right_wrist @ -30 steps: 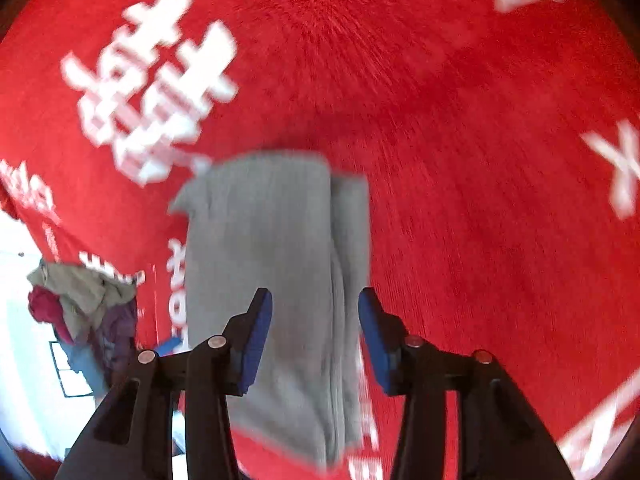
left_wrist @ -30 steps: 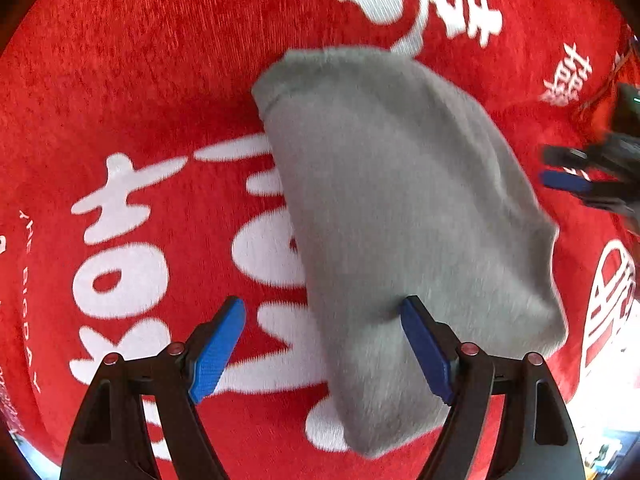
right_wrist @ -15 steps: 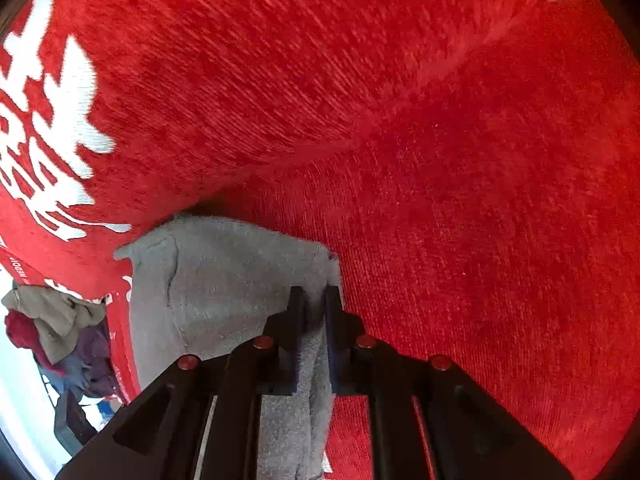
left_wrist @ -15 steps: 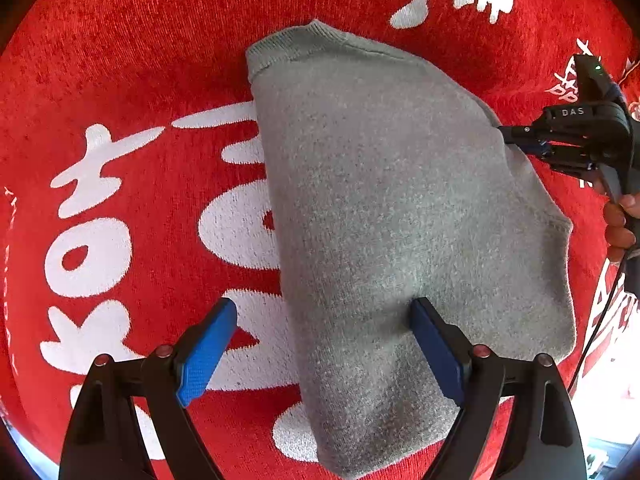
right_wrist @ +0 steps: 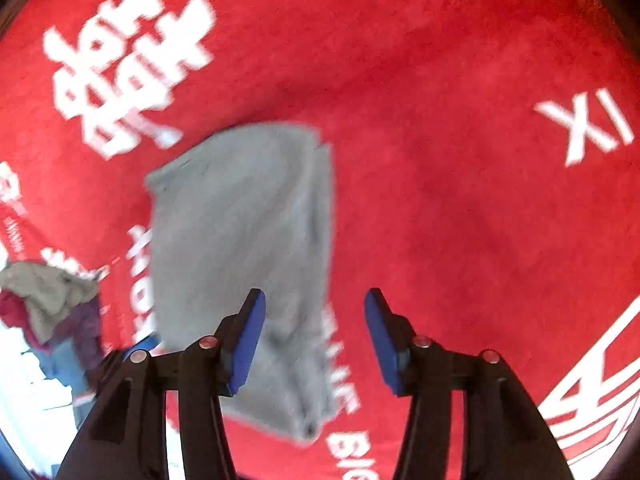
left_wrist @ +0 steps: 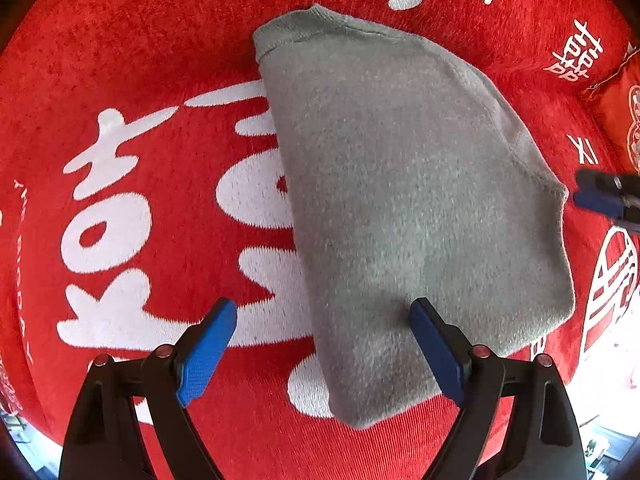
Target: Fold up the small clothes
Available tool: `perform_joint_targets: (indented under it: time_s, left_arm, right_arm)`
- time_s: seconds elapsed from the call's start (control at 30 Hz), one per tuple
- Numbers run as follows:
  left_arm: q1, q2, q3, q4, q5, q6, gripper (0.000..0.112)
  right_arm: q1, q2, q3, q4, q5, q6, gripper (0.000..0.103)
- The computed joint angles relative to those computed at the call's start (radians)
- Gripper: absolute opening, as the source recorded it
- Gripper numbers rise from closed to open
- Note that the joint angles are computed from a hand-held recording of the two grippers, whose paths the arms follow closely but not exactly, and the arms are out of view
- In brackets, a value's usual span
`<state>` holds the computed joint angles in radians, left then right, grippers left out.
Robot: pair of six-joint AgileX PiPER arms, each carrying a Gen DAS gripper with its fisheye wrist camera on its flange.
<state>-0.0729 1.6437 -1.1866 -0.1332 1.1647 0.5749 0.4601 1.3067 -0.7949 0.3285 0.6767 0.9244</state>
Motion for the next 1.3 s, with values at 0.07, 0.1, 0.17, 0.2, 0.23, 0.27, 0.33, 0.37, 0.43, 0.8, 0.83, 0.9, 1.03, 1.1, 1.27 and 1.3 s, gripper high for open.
perform_joint_targets:
  time_s: [0.07, 0.1, 0.17, 0.2, 0.23, 0.27, 0.33, 0.37, 0.43, 0.8, 0.83, 0.9, 1.03, 1.1, 1.27, 1.3]
  left_arm:
    - [0.004, -0.007, 0.009, 0.004, -0.001, 0.0, 0.089]
    - [0.001, -0.011, 0.017, 0.012, -0.007, -0.004, 0.089]
    - [-0.001, -0.003, 0.007, 0.029, -0.001, -0.009, 0.089]
    - [-0.001, 0.002, 0.004, 0.031, 0.0, -0.009, 0.089]
    - [-0.005, 0.001, 0.005, 0.031, 0.003, -0.014, 0.089]
    - [-0.005, 0.001, 0.006, 0.035, 0.006, -0.018, 0.089]
    - [-0.003, -0.002, 0.009, 0.039, 0.012, -0.02, 0.089]
    - [0.0, -0.006, 0.008, 0.04, 0.017, -0.019, 0.089]
    - [-0.008, -0.008, 0.008, 0.046, 0.022, -0.029, 0.089]
    - [0.016, -0.041, 0.021, 0.043, 0.046, -0.003, 0.089]
    - [0.013, -0.04, 0.02, 0.044, 0.046, -0.005, 0.089]
    - [0.009, -0.041, 0.022, 0.049, 0.045, -0.009, 0.089]
    - [-0.001, -0.039, 0.023, 0.058, 0.043, -0.022, 0.089]
    - [-0.008, -0.038, 0.024, 0.059, 0.042, -0.03, 0.089]
    - [-0.036, -0.034, 0.027, 0.064, 0.035, -0.057, 0.089]
    - [-0.041, -0.033, 0.028, 0.064, 0.034, -0.063, 0.089]
  right_arm:
    - [0.038, 0.018, 0.012, 0.093, -0.064, -0.052, 0.055]
    - [0.055, 0.032, 0.019, 0.124, -0.092, -0.068, 0.055]
    - [0.062, 0.069, 0.028, 0.178, -0.138, -0.127, 0.027]
    - [0.076, 0.112, -0.007, 0.15, -0.13, -0.096, 0.009]
    - [0.089, 0.155, -0.03, 0.109, -0.114, -0.042, 0.009]
    - [0.092, 0.166, -0.014, 0.109, -0.129, -0.016, 0.009]
    - [0.098, 0.158, 0.027, 0.153, -0.201, -0.005, 0.008]
    - [0.109, 0.154, 0.023, 0.121, -0.199, 0.031, 0.009]
    - [0.144, 0.141, -0.011, 0.015, -0.146, 0.123, 0.016]
    - [0.172, 0.041, 0.015, -0.012, -0.032, 0.153, 0.055]
    - [0.164, 0.043, 0.016, -0.002, -0.033, 0.14, 0.056]
    - [0.162, 0.048, 0.016, 0.007, -0.035, 0.138, 0.056]
    - [0.159, 0.05, 0.016, 0.019, -0.045, 0.131, 0.058]
    - [0.157, 0.052, 0.012, 0.024, -0.046, 0.12, 0.059]
    - [0.151, 0.042, 0.021, 0.031, -0.049, 0.106, 0.061]
    - [0.149, 0.042, 0.025, 0.038, -0.053, 0.099, 0.061]
